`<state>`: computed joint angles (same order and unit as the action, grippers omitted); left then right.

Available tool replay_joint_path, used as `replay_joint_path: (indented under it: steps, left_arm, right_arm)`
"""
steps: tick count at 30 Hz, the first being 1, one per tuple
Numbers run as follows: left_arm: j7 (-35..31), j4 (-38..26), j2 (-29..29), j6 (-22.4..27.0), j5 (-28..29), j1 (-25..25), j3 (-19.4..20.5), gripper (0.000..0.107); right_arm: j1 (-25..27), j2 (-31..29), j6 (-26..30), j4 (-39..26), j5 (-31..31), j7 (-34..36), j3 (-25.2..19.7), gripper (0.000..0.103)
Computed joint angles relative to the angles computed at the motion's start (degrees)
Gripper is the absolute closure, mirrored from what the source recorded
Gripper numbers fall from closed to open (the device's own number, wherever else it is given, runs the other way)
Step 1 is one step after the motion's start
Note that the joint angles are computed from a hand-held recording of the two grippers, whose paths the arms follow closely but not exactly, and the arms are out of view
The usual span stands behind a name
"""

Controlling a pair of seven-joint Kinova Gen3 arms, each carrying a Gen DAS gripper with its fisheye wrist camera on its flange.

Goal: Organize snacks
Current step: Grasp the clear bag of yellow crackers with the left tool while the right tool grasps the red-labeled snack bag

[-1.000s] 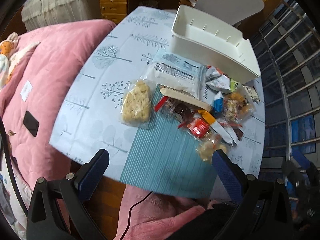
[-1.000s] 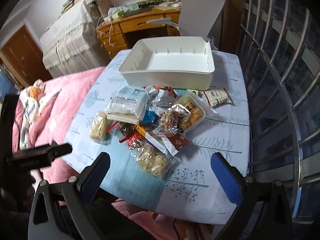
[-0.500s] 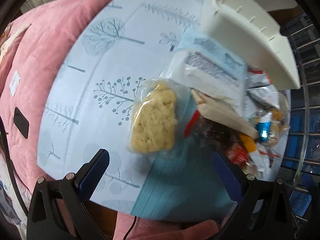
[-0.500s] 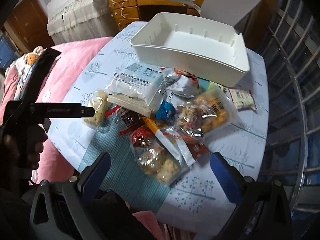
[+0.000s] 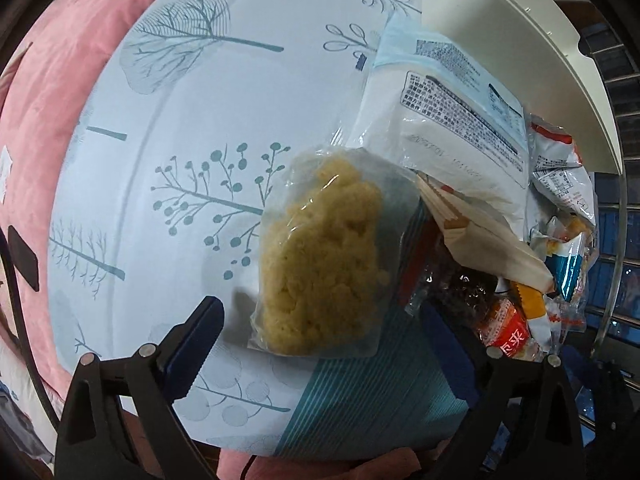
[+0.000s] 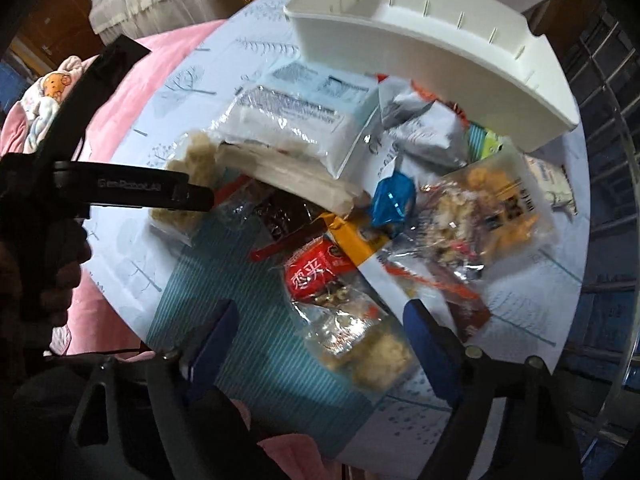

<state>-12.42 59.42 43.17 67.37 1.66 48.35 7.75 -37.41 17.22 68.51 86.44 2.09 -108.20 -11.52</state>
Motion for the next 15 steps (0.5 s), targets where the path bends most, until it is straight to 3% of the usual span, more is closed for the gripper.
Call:
replay_joint_path:
  steps: [6,10,15]
  left_arm:
    - [-2.84,1.5,0.64,-2.33,0.97,-1.42,0.68,0.021]
    - [-4.8,-1.09,2.21,-0.97,1.64,-2.59,0.86,0.022]
    - [-6.57,-1.92,2.41,-0.11,2.17,-3.54,0.57,0.032]
  right_arm:
    - [-1.45,3.06,0.61,-1.25,1.14,-2.3,0.47,0.025]
    - [-2.42,5.18,1.95,-2.78,1.96,-3.17,0.82,0.029]
    - [-3.79,7.72,4.27,-4.39,3.34,-4.87,1.55,0.038]
